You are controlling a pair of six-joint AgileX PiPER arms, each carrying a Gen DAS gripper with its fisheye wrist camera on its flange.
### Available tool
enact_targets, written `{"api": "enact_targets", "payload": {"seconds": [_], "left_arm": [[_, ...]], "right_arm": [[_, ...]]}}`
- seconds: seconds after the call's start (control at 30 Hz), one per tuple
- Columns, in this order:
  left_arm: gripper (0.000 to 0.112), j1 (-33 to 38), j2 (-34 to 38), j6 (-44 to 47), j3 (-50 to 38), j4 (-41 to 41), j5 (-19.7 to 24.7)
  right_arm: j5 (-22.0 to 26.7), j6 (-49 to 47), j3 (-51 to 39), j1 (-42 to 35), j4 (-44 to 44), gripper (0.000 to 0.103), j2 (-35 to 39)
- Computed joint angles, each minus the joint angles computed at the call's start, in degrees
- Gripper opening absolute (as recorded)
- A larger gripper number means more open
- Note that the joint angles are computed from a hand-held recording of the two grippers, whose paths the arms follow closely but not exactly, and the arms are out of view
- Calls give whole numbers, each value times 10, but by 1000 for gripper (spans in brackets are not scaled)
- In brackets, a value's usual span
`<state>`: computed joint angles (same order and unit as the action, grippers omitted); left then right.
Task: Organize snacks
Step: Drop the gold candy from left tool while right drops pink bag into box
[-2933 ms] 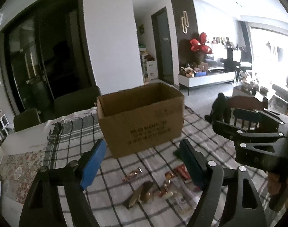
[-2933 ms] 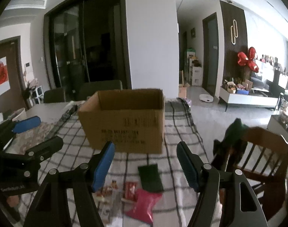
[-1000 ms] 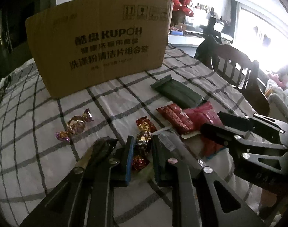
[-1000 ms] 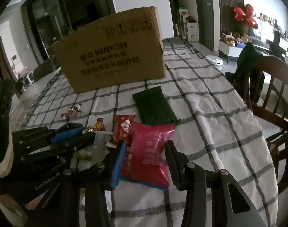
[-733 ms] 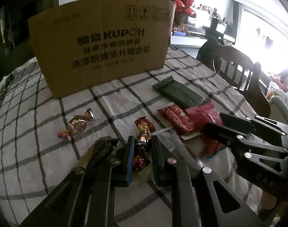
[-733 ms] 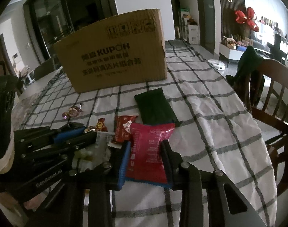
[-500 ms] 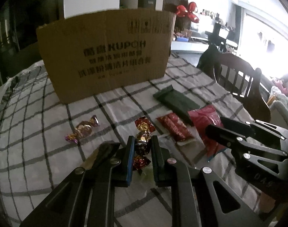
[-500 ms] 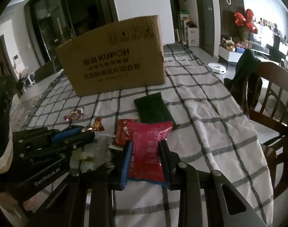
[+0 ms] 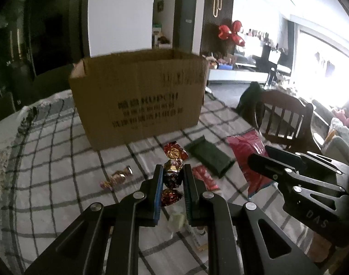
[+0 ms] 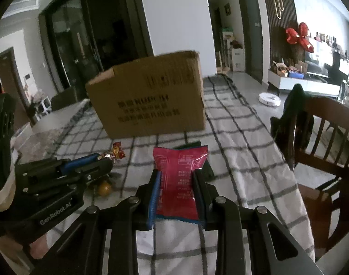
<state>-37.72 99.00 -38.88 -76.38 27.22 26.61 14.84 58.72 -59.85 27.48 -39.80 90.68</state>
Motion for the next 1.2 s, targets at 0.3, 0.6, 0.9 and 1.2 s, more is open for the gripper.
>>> {"api": "enact_targets", "payload": {"seconds": [0.3,0.6,0.9,1.2], "left_arm": [[18,-4,-25,-47,-31,57,24],[18,14,-21,-45,-87,78,39],[18,42,20,17,-190,50,65],[18,82,111,126,-358,-47,119]], "right_arm": [[-11,-109,-37,-11,105,29,-18],[-17,-243,-117,-28,211,29,8],[3,-415,-238,-50,357,29,69],[76,-542,-411,-78,461,29,168]]}}
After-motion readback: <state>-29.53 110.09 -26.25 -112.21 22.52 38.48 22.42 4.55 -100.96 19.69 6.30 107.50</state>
